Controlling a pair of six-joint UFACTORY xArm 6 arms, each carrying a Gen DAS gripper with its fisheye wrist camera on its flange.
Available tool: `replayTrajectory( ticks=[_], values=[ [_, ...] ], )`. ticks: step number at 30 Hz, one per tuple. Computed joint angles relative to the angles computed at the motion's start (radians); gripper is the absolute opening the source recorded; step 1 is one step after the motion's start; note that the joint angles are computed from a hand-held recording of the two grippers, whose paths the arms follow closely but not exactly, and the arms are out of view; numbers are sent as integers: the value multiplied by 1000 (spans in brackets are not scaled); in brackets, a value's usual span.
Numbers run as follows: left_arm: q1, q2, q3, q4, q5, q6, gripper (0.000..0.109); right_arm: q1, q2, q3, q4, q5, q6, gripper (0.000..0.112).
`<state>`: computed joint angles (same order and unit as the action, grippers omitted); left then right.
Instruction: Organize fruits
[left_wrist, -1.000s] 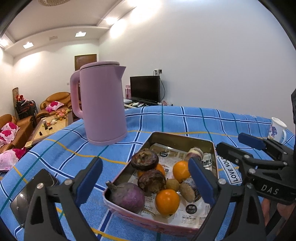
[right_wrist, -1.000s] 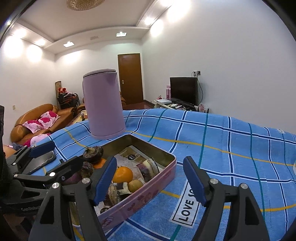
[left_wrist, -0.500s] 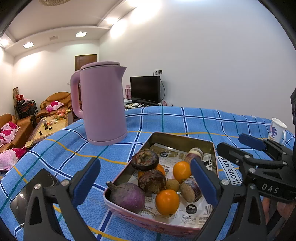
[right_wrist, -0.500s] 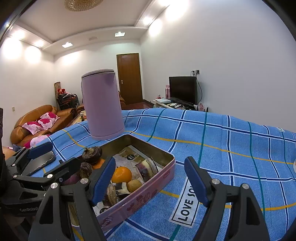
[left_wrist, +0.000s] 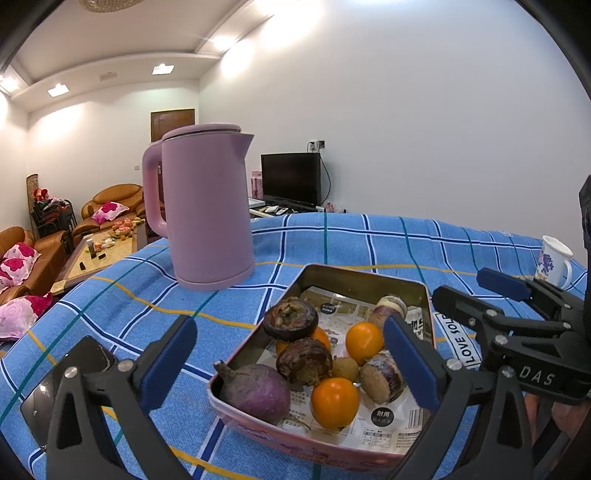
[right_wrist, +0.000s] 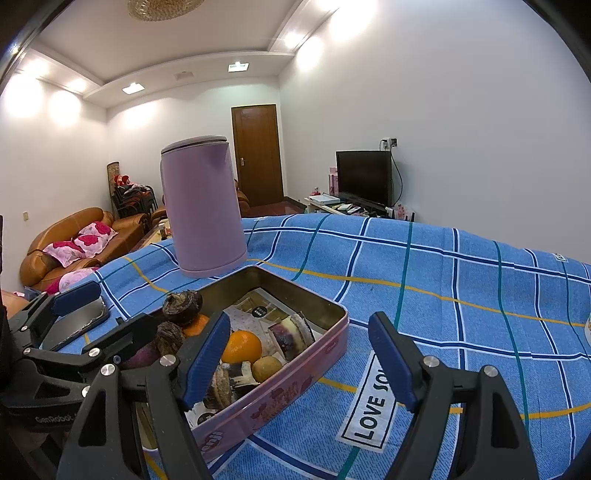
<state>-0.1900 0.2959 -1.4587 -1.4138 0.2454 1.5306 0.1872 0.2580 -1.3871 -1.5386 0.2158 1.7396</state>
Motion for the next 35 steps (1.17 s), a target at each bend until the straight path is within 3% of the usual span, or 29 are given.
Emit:
replayTrajectory(
  ticks=[18,35],
  values=[
    [2,-9,7,-29,-4,22,103,25,-25,20,-66,83,60,78],
    [7,-13,11,-35,13,47,103,25,-28,25,-60,85,57,78]
  ],
)
